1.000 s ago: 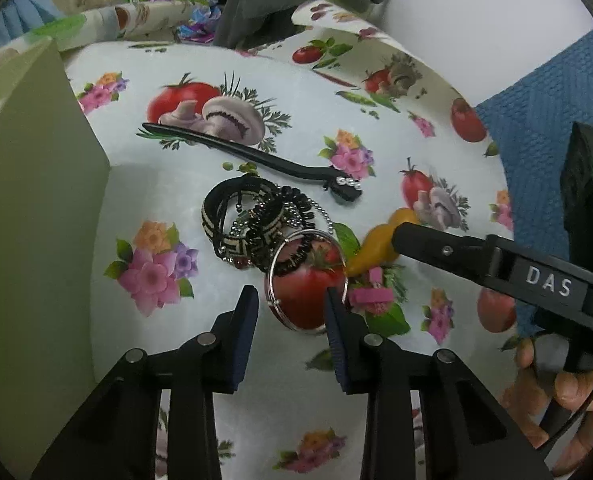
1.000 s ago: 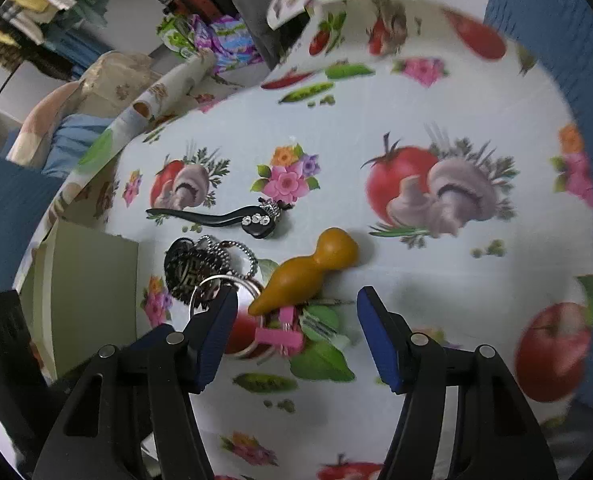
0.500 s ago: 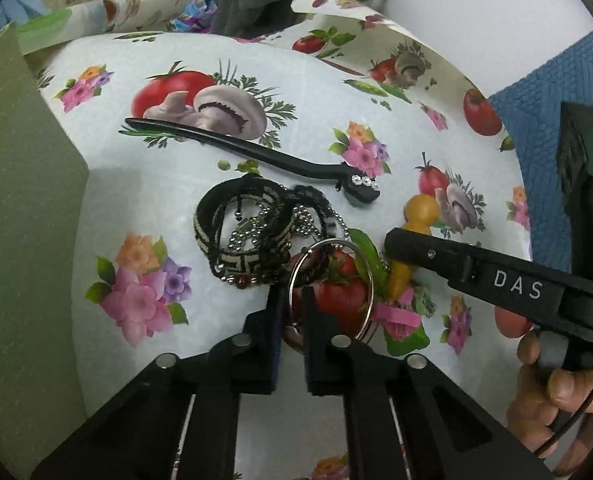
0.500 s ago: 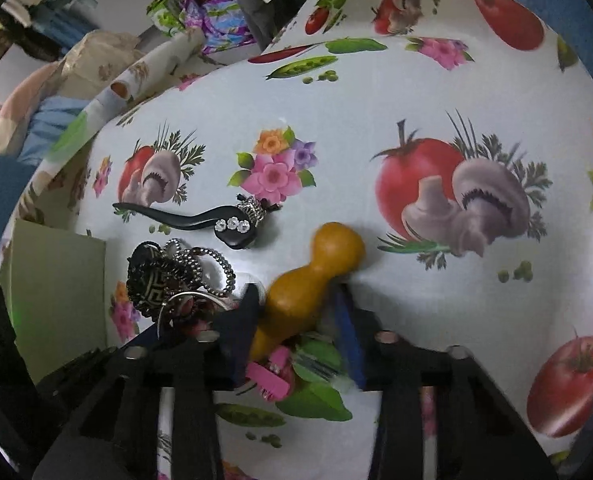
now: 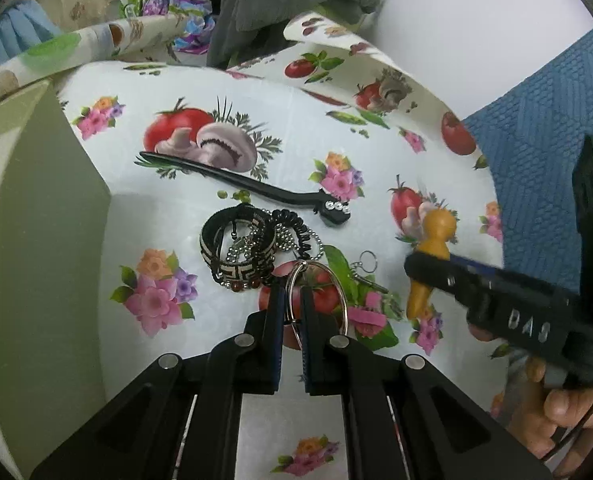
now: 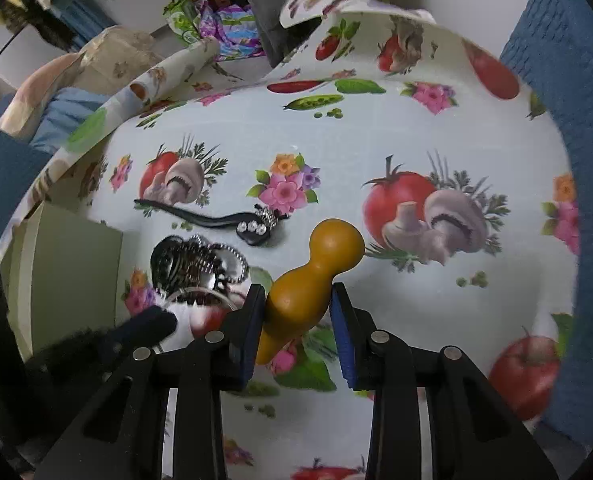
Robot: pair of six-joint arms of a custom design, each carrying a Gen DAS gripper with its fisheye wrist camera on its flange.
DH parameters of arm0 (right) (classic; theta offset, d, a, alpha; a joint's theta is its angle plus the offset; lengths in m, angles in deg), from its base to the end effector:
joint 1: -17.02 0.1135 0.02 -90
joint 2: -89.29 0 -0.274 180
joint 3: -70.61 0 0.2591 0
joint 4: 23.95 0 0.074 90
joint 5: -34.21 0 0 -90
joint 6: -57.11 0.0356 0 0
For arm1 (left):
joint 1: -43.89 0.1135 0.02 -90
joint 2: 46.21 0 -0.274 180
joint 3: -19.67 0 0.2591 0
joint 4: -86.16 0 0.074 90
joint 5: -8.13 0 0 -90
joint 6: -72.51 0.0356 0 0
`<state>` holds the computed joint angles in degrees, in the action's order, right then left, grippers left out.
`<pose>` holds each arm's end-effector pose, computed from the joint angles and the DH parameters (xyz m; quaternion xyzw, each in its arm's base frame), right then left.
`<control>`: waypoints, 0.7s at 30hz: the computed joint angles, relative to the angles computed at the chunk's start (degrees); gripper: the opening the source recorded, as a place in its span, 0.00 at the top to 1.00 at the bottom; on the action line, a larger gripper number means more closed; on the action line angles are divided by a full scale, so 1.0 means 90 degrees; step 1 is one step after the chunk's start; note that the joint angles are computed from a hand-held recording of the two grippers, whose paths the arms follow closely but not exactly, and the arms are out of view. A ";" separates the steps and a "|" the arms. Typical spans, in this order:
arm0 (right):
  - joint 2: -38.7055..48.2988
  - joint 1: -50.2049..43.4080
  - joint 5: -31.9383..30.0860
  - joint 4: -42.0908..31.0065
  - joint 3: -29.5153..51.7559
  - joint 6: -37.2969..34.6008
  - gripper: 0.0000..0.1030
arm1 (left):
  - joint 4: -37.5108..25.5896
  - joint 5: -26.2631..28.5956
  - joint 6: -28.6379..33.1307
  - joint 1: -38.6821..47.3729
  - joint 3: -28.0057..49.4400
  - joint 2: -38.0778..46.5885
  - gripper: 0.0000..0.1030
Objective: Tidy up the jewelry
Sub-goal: 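Grasp the yellow wooden figure with the right tool while the left tool grasps the silver hoop, then carry the yellow figure and silver hoop over the white box with both tools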
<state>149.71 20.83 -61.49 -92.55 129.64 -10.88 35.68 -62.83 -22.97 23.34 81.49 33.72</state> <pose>0.1806 0.0156 0.2427 0.1470 0.9726 0.0865 0.1582 0.2372 -0.1013 0.2025 0.1575 0.9567 -0.1996 0.1419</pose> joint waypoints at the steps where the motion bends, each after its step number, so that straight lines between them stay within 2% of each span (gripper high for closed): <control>1: -0.0146 0.0078 0.0071 -0.0148 0.0016 0.0029 0.71 | -0.0076 0.0000 0.0025 0.0017 0.0022 -0.0061 0.95; 5: -0.0603 0.0293 0.0110 -0.0633 0.0032 0.0324 0.71 | -0.0493 0.0114 0.0125 0.0168 0.0178 -0.0397 0.95; 11: -0.1187 0.1151 0.0549 -0.1363 0.0299 0.1127 0.71 | -0.1096 0.0123 0.0437 0.0336 0.0409 -0.1110 0.95; 17: -0.1342 0.2214 0.1235 -0.2021 0.1036 0.1862 0.71 | -0.2020 0.0289 0.0862 0.0668 0.0943 -0.1565 0.95; 21: -0.1228 0.2695 0.1637 -0.2378 0.1729 0.2087 0.71 | -0.2668 0.0638 0.1161 0.1172 0.1498 -0.1635 0.95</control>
<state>138.65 45.08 -46.76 -113.95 145.20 7.91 11.67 -57.09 -12.52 33.89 94.97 19.00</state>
